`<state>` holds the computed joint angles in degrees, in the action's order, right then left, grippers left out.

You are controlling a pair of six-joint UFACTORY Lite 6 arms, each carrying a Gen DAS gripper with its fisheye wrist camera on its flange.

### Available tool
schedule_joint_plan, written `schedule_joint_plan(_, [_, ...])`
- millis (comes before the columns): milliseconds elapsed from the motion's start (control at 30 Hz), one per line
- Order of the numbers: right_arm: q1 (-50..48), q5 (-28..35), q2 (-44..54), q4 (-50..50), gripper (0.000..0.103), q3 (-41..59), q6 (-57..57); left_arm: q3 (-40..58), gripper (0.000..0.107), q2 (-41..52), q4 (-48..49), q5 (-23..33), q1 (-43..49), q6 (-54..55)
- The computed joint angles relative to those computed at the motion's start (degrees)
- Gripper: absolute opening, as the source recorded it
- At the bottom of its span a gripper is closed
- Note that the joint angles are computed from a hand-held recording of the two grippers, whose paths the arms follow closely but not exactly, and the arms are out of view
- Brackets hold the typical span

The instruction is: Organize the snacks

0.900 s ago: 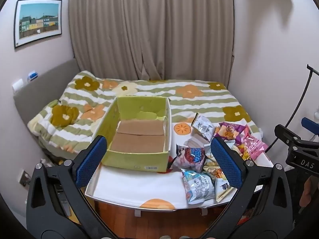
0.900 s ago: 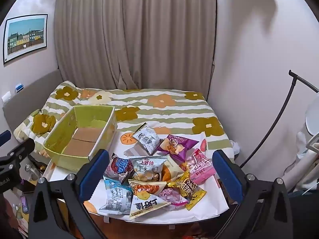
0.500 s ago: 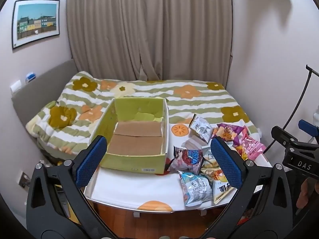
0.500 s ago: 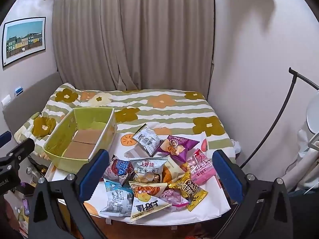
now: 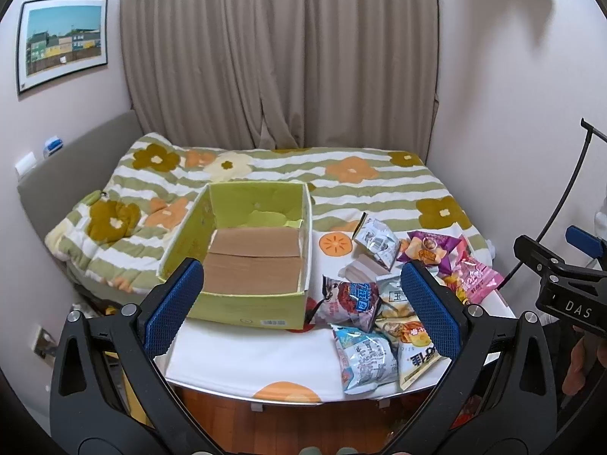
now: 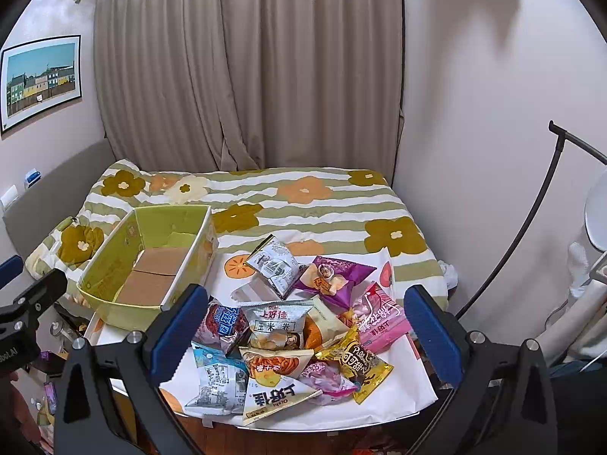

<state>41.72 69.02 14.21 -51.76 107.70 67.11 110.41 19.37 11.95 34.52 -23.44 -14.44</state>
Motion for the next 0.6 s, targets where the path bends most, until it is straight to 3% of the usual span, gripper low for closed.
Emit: schedule_joint_plan(600, [-0.27,-0.12,-0.97,0.21,0.103,-1.23,0.45,2.38,0.103,1.32,1.01,0.79,-0.78,-0.83])
